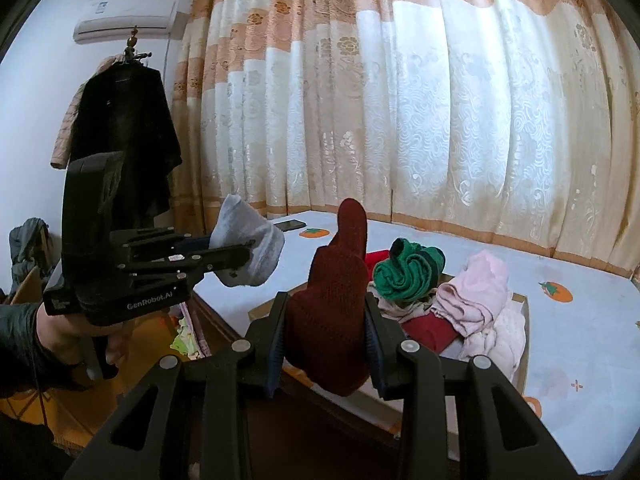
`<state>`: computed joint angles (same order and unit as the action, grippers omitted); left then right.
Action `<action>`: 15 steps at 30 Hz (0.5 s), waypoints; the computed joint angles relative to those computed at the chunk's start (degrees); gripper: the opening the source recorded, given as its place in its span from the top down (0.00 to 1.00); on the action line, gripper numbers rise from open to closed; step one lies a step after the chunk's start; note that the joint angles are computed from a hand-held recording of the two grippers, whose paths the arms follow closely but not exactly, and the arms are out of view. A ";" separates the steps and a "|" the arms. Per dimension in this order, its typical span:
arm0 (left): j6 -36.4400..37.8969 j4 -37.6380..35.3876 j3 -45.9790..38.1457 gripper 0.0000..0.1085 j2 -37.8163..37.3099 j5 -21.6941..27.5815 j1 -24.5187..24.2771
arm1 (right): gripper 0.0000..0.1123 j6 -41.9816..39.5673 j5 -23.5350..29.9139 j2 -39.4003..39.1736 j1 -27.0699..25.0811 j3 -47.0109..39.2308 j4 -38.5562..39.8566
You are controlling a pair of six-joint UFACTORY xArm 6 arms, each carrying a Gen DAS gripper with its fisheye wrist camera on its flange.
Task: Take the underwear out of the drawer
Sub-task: 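Carry the white sock with the left tool over the tray while the right tool carries the red sock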
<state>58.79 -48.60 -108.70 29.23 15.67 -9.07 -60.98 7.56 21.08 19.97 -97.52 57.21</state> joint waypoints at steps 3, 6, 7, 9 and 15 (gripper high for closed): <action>-3.90 3.74 -3.18 0.82 2.11 1.27 0.46 | 0.67 3.06 0.98 1.23 -0.52 -1.91 -2.87; -7.91 7.45 -6.37 0.82 4.21 3.03 0.97 | 0.67 5.98 1.53 2.14 -0.84 -3.18 -6.25; -8.79 8.41 -7.16 0.82 4.77 3.07 1.02 | 0.67 7.36 1.84 2.52 -1.02 -3.73 -7.70; -10.04 9.65 -8.46 0.82 5.61 3.40 1.13 | 0.67 9.15 2.35 3.14 -1.34 -4.75 -9.27; -14.62 14.12 -13.80 0.82 8.90 6.36 1.53 | 0.67 14.87 5.28 6.04 -2.56 -9.39 -12.80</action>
